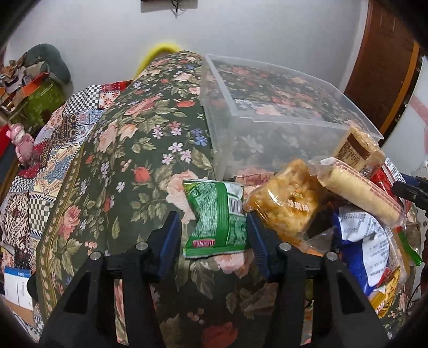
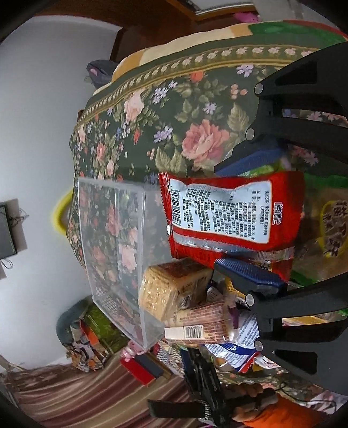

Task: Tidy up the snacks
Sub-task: 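Grasp the green chip bag with the left gripper while the right gripper grasps the red biscuit pack, then carry both packs into the clear box and open both grippers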

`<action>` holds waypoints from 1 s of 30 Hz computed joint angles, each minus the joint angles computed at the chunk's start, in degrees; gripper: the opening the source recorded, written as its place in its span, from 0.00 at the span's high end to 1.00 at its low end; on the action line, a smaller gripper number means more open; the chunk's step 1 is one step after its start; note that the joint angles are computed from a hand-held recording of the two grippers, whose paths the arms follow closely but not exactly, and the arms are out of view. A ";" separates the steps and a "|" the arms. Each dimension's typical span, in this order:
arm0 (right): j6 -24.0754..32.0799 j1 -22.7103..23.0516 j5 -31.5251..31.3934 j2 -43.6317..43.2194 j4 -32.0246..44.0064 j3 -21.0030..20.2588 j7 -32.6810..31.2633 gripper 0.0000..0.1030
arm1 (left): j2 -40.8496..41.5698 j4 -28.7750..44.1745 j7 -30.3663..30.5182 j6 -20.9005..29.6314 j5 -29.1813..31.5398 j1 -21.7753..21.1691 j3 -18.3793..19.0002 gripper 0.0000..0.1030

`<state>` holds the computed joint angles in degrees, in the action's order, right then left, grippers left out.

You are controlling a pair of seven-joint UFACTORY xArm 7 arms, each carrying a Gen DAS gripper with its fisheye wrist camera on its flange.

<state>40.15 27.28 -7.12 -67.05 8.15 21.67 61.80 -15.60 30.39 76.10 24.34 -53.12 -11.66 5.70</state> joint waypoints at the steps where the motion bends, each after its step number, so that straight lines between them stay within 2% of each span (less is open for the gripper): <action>1: 0.07 -0.32 -0.25 1.27 0.71 0.22 -0.30 0.37 | 0.65 0.41 -0.45 0.09 0.47 0.00 -0.25 0.48; 3: -0.73 -0.85 -0.53 3.27 1.47 0.22 -0.70 0.27 | 1.67 1.19 -1.00 0.67 0.90 0.09 -0.57 0.46; 6: -1.51 -1.65 -1.05 5.84 2.47 0.19 -1.54 0.20 | 3.15 1.60 -0.86 -0.83 0.49 -0.16 -1.55 0.46; 8: -1.12 -2.67 -1.87 8.56 3.93 0.80 -2.08 0.18 | 3.60 1.59 -0.24 -1.98 -0.42 -0.37 -1.97 0.46; 11: -0.22 -3.96 -3.27 12.19 5.83 1.63 -2.83 0.18 | 3.15 1.13 2.18 -2.30 -2.70 -0.75 -1.73 0.53; 14: -0.74 -4.17 -3.56 12.84 5.86 0.81 -2.92 0.18 | 2.27 0.57 3.44 -1.94 -4.00 -0.56 -1.40 0.57; 16: -1.27 -4.14 -3.21 13.07 5.49 -0.18 -3.28 0.21 | 1.56 0.26 2.95 -1.26 -3.58 -0.05 -1.20 0.57; 17: -1.57 -4.10 -3.02 13.30 5.36 -0.48 -3.43 0.30 | 1.07 0.09 2.74 -0.85 -3.37 0.20 -0.99 0.57; 18: -1.49 -4.13 -2.92 13.66 5.41 -0.44 -3.47 0.35 | 0.66 -0.06 2.82 -0.72 -3.36 0.29 -0.80 0.57; 20: -1.19 -4.41 -3.20 13.86 5.62 0.38 -2.91 0.38 | -1.15 -1.02 3.02 -1.01 -3.16 0.45 -0.42 0.57; 30: 4.13 -2.57 -3.43 7.36 6.38 2.24 0.44 0.38 | -12.00 -4.21 -0.78 2.47 2.18 -0.32 3.62 0.57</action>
